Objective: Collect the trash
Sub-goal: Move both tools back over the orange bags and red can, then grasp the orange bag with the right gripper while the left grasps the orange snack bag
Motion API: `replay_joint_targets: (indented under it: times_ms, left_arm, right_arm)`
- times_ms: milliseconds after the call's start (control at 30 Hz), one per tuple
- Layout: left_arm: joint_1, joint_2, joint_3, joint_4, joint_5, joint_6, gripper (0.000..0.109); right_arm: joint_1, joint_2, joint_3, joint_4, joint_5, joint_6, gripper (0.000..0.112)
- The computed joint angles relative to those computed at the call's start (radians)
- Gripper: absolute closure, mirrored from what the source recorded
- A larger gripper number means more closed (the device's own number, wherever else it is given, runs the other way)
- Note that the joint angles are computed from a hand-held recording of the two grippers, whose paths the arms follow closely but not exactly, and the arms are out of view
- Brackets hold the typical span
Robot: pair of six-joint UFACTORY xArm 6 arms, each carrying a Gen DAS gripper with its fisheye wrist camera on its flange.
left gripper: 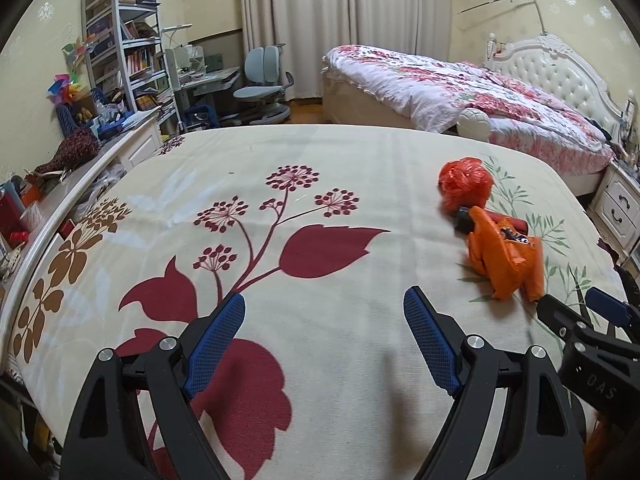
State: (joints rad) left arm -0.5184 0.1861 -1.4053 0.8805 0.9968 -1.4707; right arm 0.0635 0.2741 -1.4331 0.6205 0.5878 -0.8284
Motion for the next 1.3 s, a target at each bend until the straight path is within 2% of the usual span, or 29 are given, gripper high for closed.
replay_joint_targets:
  times_ms: [200,333,400,600,667,933,1300]
  left_arm:
    - [0.014,-0.021,0.03,-0.007,-0.025,-0.011,0.027]
    - [0.018,-0.02,0.032,-0.01,-0.035,-0.009,0.027]
    - [0.018,-0.018,0.031,-0.01,-0.036,-0.004,0.027]
    - [0.016,-0.01,0.02,-0.011,-0.034,0.003,0.027]
    - [0.015,-0.004,0.014,-0.012,-0.036,0.006,0.027]
    - [-0.002,0.05,-0.052,-0.02,-0.059,0.04,0.027]
    - [-0.037,0.189,-0.23,-0.055,-0.1,0.135,0.027]
  right_arm:
    - [0.03,0.041,-0.039,-0.11,-0.038,0.109,0.034]
    - [0.036,0.068,-0.074,-0.124,-0.038,0.134,0.034]
    - [0.038,0.08,-0.089,-0.132,-0.037,0.139,0.039]
    - [0.031,0.092,-0.107,-0.107,-0.009,0.114,0.073]
    - [0.025,0.09,-0.106,-0.095,-0.003,0.099,0.09]
    - [-0.017,0.093,-0.106,-0.088,-0.01,0.086,0.09]
    - [-0.101,0.125,-0.149,-0.09,0.007,0.091,0.09]
